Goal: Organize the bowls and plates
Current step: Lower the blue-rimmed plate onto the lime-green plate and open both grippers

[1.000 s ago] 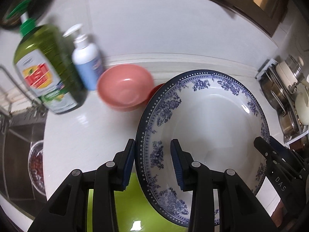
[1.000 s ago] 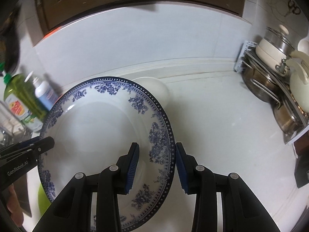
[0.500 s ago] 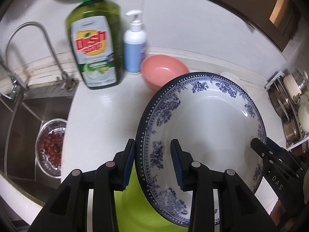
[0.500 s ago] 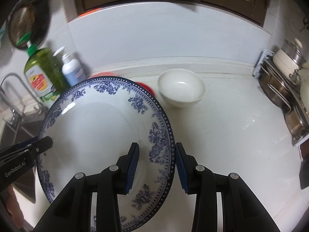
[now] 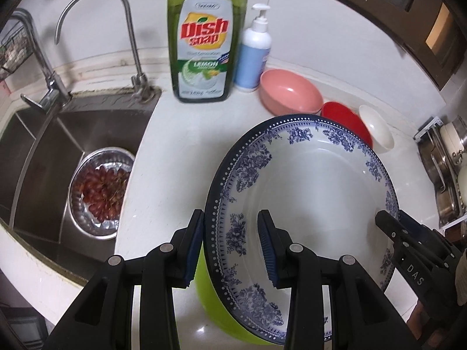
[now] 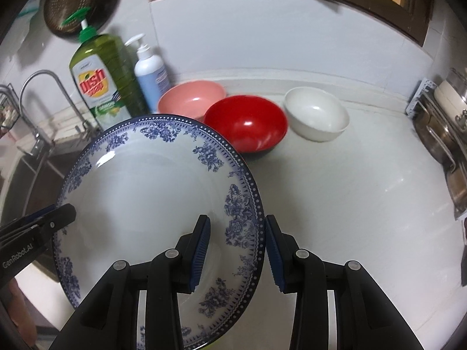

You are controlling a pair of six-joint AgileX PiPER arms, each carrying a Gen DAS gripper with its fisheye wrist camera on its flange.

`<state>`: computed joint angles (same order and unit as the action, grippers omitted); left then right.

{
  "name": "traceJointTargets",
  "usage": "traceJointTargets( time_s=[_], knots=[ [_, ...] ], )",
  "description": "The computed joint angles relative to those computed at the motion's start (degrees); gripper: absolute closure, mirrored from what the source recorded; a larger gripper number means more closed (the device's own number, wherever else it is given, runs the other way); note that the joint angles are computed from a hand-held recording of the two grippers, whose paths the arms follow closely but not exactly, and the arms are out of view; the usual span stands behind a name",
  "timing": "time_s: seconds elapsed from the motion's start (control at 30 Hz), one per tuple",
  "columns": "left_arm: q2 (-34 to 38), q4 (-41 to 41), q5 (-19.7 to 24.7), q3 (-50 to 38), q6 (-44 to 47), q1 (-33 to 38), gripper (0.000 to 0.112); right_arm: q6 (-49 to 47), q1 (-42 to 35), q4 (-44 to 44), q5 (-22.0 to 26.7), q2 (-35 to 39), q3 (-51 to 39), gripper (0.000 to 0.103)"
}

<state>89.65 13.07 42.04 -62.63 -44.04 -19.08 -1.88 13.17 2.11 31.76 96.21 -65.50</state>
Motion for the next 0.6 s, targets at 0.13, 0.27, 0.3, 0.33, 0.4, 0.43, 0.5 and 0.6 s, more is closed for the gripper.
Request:
traceJointTargets(
  time_s=[0.13, 0.27, 0.3, 0.33, 0.4, 0.43, 0.5, 0.6],
  knots=[
    [-0.5, -1.1, -1.1, 3.0, 0.4, 0.3, 0.075, 0.4, 1.0, -0.1, -0.2, 0.3, 1.3, 0.064],
    [0.2, -2.8, -1.7, 4.7, 1.2, 0.5, 0.075, 1.2, 1.5, -1.0, -0.4, 1.0, 2.2, 0.064],
    [0.4, -2.9, -1.9, 5.0, 1.2, 0.5, 0.075, 1.3, 1.5, -1.1, -0.4, 1.0, 2.5, 0.064],
    [0.7, -3.0, -2.2, 5.5, 1.2, 0.5, 0.075, 1.2, 1.6, -1.1, -0.5, 1.2, 2.8, 0.064],
    [1.3, -3.6, -2.6, 6.2, 1.4, 0.6, 0.075, 0.8, 1.4, -0.8, -0.4, 1.7, 3.1, 0.064],
    [1.5, -4.2, -2.8, 6.5, 1.9, 0.8, 0.075, 0.6, 1.4, -0.7, -0.4, 1.9, 3.2, 0.064],
    [1.9, -4.5, -2.7, 6.6, 2.0, 0.7, 0.075, 1.1, 1.6, -1.4, -0.6, 2.4, 3.6, 0.064],
    [2.4, -4.0, -2.7, 6.8, 1.7, 0.5, 0.075, 0.7, 1.4, -1.3, -0.5, 3.0, 4.0, 0.064]
  ],
)
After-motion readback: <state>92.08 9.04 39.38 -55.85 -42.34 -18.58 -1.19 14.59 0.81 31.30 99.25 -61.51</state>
